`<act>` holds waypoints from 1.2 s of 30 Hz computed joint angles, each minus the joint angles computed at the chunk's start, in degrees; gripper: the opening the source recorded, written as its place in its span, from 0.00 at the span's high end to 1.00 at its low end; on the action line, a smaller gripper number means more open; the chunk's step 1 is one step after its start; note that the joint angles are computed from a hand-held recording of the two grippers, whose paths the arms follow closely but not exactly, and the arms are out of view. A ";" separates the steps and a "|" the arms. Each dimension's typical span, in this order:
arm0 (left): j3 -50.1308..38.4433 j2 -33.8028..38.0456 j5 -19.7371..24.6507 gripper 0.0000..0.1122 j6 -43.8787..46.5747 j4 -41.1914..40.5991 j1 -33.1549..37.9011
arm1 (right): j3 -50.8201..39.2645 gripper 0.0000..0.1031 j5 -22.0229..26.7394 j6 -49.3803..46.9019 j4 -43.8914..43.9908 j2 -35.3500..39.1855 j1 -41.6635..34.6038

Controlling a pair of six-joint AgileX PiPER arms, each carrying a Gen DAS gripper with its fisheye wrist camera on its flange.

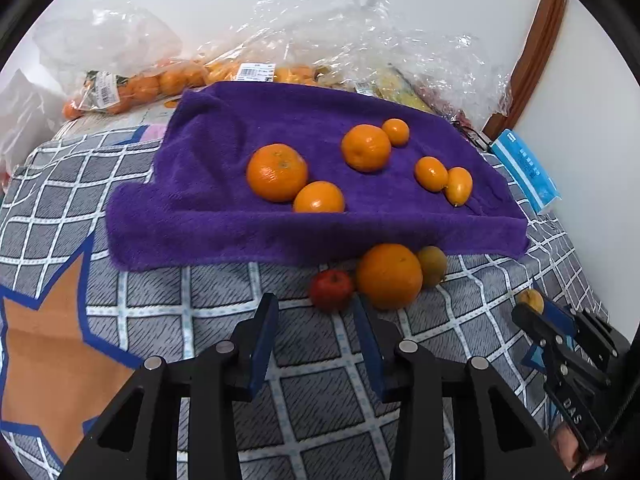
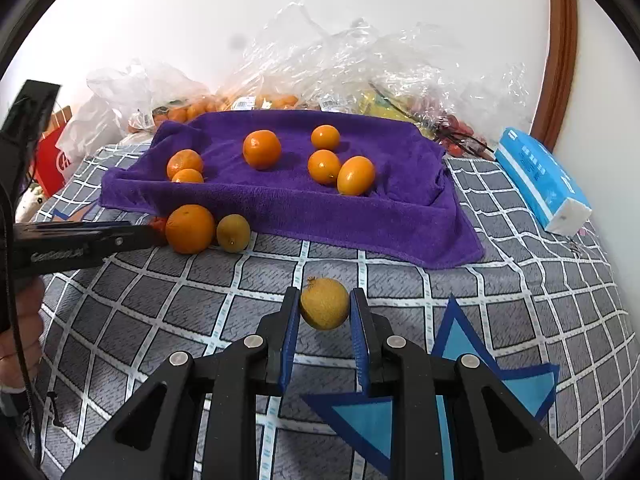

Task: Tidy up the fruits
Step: 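Close right tool on a yellow pear while left tool moves toward a red apple, then close left tool on the red apple while right tool lifts the pear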

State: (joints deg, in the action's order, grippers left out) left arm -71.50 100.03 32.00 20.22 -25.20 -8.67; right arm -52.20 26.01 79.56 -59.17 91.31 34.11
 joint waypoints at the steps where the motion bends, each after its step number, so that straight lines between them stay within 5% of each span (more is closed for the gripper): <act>1: -0.39 0.33 -0.09 0.67 -0.82 0.79 -0.41 | 0.37 0.76 -0.72 0.53 -0.01 -0.11 -0.32; 16: 0.71 1.75 -6.15 0.75 -1.31 2.24 -2.87 | -0.81 0.76 -7.52 -13.44 13.42 1.77 -3.66; 25: 2.39 0.94 -4.42 0.78 13.80 -15.59 1.19 | -0.83 0.76 -7.10 -12.58 12.56 1.79 -3.48; 32: 4.14 -1.36 -6.02 0.79 14.79 -15.79 1.01 | 1.21 0.76 -6.20 -1.75 3.05 -0.40 -2.31; 36: 3.93 -3.62 -3.86 0.78 14.90 -16.33 2.25 | -1.38 0.76 -2.18 -5.81 6.17 -1.27 -1.33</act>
